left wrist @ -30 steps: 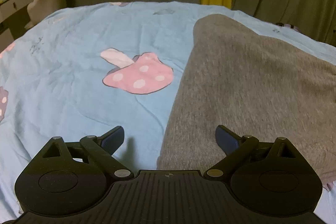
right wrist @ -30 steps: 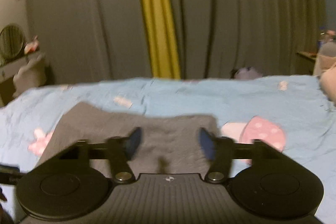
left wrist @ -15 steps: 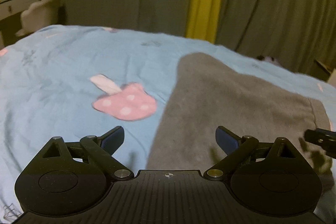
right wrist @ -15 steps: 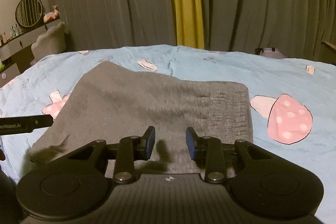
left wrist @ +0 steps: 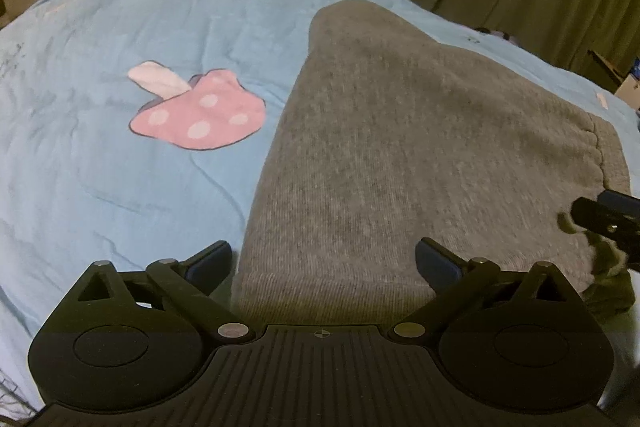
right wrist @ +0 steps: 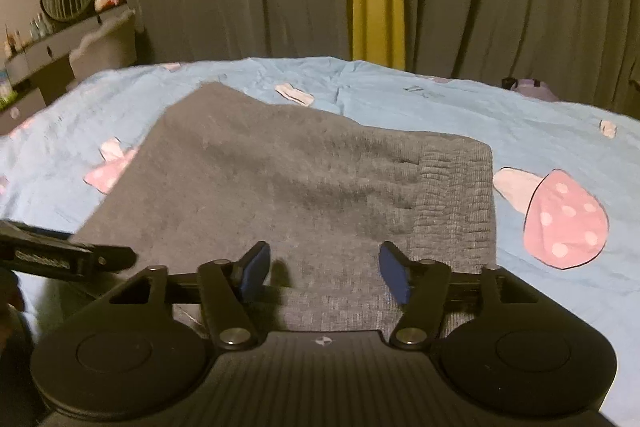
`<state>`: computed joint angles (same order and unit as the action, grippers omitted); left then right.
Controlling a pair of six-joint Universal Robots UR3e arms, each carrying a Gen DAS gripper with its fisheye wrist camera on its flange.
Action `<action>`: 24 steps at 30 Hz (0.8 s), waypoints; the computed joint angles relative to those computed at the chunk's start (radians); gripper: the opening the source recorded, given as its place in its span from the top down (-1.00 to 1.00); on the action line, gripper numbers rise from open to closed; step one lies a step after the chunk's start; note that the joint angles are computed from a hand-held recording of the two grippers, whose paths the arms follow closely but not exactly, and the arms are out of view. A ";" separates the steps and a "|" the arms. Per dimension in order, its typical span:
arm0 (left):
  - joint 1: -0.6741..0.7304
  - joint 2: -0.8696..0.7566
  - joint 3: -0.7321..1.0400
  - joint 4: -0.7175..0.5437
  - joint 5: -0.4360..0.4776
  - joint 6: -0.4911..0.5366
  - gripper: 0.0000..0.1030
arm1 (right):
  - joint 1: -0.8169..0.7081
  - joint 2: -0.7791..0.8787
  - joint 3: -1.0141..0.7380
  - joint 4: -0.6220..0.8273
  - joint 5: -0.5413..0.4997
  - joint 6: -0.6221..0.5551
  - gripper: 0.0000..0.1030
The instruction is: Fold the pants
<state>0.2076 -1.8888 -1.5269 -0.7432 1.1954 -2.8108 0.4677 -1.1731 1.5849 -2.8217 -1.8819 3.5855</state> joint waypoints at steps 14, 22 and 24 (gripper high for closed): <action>0.022 -0.026 0.046 -0.071 -0.031 -0.021 -1.00 | -0.376 -0.312 0.440 -0.078 0.421 0.423 -0.92; 0.046 -0.064 0.117 -0.166 -0.073 -0.029 -1.00 | -0.683 -0.259 0.690 -0.396 0.880 0.456 -0.92; 0.055 -0.076 0.144 -0.198 -0.094 -0.028 -1.00 | -0.704 -0.231 0.715 -0.470 0.918 0.471 -0.92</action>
<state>0.2624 -1.9648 -1.3833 -0.9413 1.1016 -2.8383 -0.2368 -1.4044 2.3004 -3.2916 -0.9642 4.0569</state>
